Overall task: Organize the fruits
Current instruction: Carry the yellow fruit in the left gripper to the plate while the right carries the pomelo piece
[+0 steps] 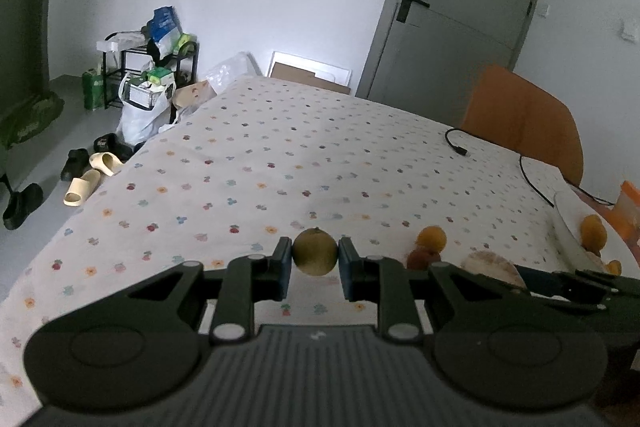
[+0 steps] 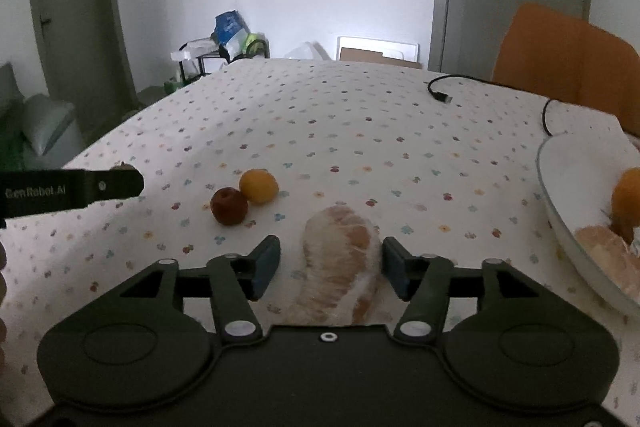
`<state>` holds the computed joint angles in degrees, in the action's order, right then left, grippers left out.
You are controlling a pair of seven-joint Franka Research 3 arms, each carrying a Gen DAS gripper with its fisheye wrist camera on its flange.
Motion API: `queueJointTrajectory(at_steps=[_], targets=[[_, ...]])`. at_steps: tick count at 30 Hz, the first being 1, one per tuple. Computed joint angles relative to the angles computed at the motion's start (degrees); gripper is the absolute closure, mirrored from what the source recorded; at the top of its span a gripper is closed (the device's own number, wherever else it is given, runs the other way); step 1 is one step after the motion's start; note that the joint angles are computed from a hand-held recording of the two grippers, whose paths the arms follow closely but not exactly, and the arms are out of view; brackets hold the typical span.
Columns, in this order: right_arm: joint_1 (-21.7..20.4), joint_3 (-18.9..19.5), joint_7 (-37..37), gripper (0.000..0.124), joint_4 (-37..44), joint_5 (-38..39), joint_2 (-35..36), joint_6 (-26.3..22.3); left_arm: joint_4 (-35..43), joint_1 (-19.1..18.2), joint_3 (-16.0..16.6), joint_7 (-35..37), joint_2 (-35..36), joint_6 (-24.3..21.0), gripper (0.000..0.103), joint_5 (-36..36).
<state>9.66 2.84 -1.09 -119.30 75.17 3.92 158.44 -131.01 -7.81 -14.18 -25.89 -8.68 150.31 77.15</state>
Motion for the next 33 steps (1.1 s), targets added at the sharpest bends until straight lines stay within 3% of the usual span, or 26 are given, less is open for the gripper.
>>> queueJointTrajectory(at_steps=[2,5,16,33], targets=[[0.12,0.22,-1.58,0.082,0.06,2.0,0.08,0.99,-0.27,0.06,-0.01,-0.44,-0.37,-0.21,0.08,0.19],[0.0,0.14,-2.99,0.084,0.25,2.85,0.16,0.71,-0.64,0.11,-0.13,-0.74,-1.05,-0.39,0.08,0.36],[-0.53,-1.21,-5.43,0.085,-0.85,7.25,-2.26,-1.32,0.77,-0.83,-1.29,-0.33,-1.0,-2.37,0.08,1.27],[-3.84,-4.38,-7.87,0.084,-0.06,14.55,-4.17,-5.17,8.52,-4.94,-1.49,3.72,5.08,-4.7,0.08,2.35]])
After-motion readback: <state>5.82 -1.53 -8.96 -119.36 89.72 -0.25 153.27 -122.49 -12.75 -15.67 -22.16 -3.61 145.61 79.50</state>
